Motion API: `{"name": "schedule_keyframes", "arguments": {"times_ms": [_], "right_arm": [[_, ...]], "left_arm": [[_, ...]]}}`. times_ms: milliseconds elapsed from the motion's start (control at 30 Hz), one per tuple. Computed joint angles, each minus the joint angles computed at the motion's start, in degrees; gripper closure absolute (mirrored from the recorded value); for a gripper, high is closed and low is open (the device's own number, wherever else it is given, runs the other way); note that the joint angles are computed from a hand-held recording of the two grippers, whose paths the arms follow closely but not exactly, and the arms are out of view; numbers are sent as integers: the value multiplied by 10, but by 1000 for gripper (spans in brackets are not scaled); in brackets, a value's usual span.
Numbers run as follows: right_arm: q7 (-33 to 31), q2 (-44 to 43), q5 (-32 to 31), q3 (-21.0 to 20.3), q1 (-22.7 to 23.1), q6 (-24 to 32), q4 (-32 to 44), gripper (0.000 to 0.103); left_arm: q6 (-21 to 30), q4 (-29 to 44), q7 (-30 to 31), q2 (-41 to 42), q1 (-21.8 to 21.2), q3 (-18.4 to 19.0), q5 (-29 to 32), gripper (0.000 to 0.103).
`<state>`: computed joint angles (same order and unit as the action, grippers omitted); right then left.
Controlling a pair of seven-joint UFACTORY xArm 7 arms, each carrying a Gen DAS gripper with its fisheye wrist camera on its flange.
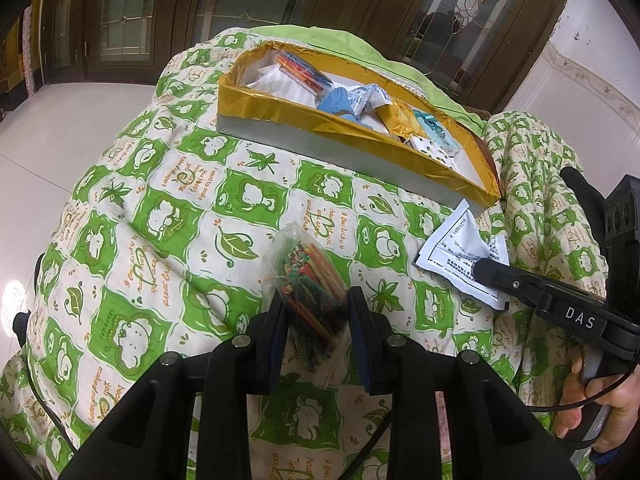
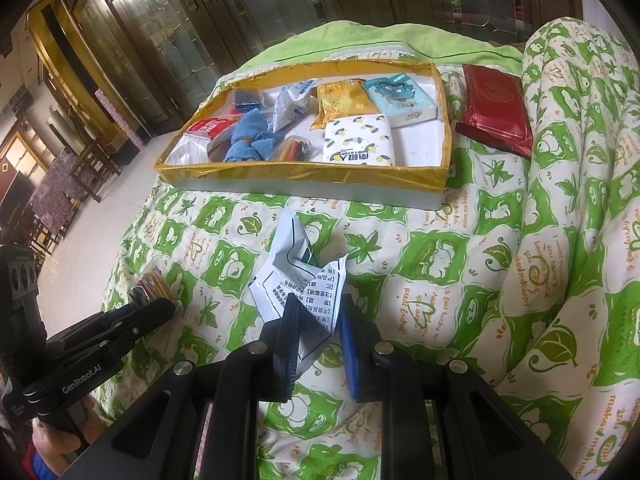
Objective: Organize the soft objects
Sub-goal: 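Hold the sticks bag and paper packet lifted above the quilt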
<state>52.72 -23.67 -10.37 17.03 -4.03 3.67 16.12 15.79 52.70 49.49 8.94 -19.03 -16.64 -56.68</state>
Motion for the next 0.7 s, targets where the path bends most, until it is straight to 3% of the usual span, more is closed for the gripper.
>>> {"name": "schedule_keyframes", "arguments": {"times_ms": [700], "right_arm": [[10,-17,-11,16,-15,3,-1,83]], "left_arm": [[3,0,15,-7,0,3,-21,75]]}}
